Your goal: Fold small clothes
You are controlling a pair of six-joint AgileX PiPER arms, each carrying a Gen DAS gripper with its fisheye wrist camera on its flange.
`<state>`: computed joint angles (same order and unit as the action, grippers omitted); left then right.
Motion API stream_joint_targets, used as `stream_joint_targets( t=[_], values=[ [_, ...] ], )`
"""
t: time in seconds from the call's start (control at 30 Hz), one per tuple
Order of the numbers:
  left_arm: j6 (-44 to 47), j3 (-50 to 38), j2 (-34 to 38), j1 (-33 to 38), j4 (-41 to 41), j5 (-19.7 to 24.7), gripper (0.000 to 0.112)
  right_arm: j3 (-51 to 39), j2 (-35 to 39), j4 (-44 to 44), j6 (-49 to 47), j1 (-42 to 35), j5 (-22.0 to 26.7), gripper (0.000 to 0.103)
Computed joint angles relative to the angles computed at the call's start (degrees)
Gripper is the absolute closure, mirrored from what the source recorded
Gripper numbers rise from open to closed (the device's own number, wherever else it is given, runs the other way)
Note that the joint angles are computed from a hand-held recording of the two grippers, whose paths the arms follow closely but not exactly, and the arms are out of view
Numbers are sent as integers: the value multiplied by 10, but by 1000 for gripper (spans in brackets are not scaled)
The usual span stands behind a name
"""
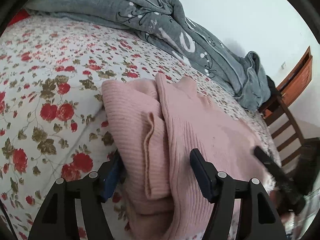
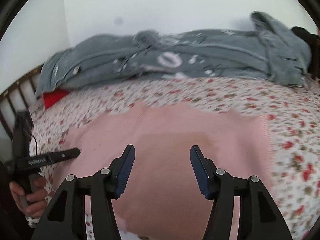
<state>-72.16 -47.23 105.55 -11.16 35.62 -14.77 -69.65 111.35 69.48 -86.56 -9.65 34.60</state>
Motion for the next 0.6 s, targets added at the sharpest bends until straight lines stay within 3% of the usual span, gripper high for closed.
stream_joint_targets(
  t=[0.07,0.17,0.27,0.6],
  values=[
    [-48,11,0,17,51,-26,48,3,12,15,-13,28,-35,47],
    [-42,23,3,28,47,-52,48,12,29,18,-11,77,-137,47],
    [-19,31,2,26,28,-61,48,59,4,115,-117,84,-176,47],
    [29,28,10,18,-6,-64,47,216,-94,230,-301,33,-158,47]
  ],
)
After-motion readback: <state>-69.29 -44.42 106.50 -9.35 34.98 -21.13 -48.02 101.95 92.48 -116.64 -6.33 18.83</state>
